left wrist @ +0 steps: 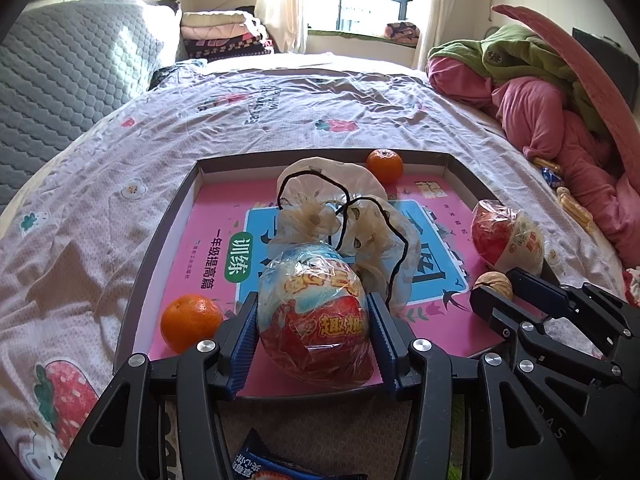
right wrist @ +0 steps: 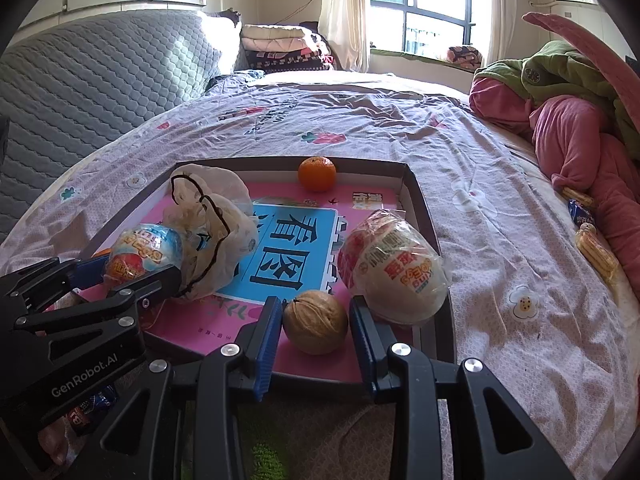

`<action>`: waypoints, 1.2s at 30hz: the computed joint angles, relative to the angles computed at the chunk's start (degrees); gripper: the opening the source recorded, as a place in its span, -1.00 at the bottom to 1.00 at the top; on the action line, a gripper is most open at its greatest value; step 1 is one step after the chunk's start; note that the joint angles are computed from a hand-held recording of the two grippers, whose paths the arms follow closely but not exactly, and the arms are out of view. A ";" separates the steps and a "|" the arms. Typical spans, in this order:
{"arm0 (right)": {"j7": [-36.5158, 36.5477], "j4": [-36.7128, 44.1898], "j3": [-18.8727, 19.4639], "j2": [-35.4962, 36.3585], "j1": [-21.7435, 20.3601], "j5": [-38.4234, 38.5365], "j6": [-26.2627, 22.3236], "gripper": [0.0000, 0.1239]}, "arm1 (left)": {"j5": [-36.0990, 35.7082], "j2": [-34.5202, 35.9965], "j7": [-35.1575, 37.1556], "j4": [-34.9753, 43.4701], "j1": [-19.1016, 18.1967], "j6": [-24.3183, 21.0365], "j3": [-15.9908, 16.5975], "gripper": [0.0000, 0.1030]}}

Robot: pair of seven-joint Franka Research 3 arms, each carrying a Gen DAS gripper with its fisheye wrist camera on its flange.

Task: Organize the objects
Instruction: 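Lower the Kinder egg into the tray with the left tool while the right tool lowers the walnut there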

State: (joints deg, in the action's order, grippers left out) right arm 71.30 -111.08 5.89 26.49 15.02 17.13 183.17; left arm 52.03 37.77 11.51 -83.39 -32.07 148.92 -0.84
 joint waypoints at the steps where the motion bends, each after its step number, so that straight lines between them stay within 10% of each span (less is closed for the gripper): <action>1: 0.04 -0.09 -0.16 -0.07 0.14 0.01 0.05 -0.43 | 0.06 -0.04 0.00 -0.01 -0.07 -0.09 0.03 0.04; 36: 1.51 -2.28 -3.35 -1.33 2.98 -1.34 2.04 -0.21 | 3.38 -3.45 -2.47 -3.89 0.02 0.62 -0.36 0.17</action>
State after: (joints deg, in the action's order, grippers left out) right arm 72.81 -113.36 2.54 25.16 18.00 15.80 185.21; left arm 55.41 34.32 9.05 -87.28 -32.05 149.54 -1.20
